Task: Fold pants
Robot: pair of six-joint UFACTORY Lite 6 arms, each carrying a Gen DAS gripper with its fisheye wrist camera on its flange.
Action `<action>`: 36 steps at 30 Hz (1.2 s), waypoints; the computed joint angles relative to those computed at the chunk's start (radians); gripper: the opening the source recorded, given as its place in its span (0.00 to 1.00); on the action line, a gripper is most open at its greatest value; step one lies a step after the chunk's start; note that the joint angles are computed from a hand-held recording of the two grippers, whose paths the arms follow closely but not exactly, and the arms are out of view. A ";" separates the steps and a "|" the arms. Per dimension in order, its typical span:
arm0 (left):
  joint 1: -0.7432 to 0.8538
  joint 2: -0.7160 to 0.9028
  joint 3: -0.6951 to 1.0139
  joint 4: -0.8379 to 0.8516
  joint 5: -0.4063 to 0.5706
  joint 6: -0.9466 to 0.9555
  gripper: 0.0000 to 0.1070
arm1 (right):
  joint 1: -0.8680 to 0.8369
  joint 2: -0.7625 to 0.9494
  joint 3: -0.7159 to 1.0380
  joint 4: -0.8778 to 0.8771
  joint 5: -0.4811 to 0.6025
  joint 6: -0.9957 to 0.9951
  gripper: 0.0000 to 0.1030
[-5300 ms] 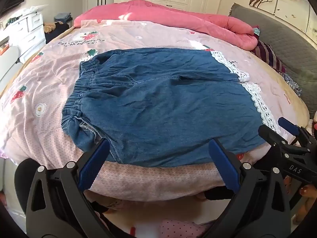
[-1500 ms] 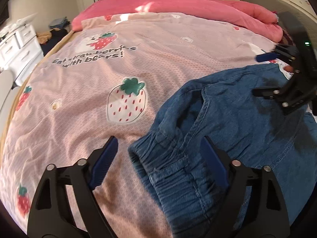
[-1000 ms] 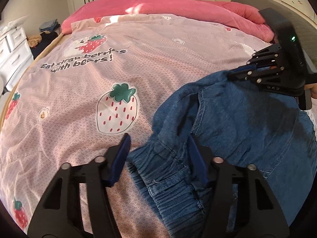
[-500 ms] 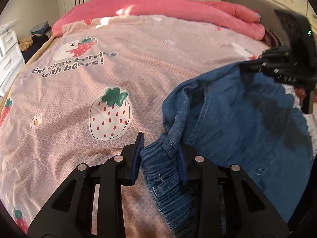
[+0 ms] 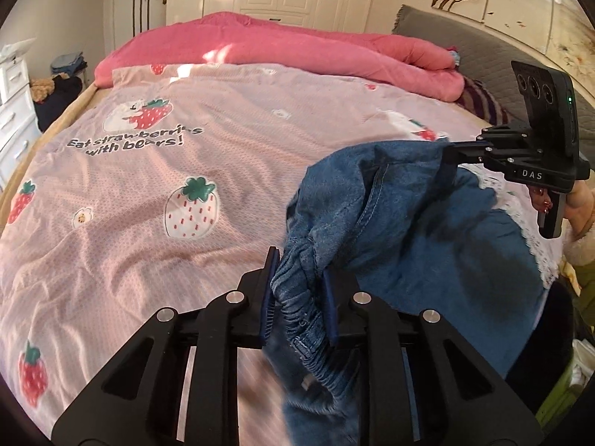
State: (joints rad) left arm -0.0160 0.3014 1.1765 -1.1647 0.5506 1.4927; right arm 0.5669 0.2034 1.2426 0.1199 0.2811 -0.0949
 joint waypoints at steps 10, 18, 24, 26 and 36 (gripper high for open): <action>0.065 -0.333 -0.329 -0.119 0.136 0.224 0.11 | 0.219 -0.426 -0.390 -0.380 0.005 0.511 0.03; 0.108 -0.490 -0.526 -0.081 0.199 0.308 0.11 | 0.457 -0.576 -0.604 -0.702 0.041 1.002 0.03; 0.146 -0.558 -0.629 -0.023 0.214 0.301 0.15 | 0.570 -0.546 -0.691 -0.904 0.015 1.302 0.03; 0.155 -0.598 -0.670 -0.006 0.212 0.305 0.17 | 0.583 -0.519 -0.709 -0.961 -0.003 1.384 0.03; 0.177 -0.675 -0.750 0.059 0.202 0.259 0.35 | 0.603 -0.403 -0.711 -1.079 -0.066 1.554 0.15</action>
State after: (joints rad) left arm 0.1612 -0.3734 0.4266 -1.1053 0.7527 1.7520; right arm 1.1698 -0.1998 0.5318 -0.9593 0.2154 1.4589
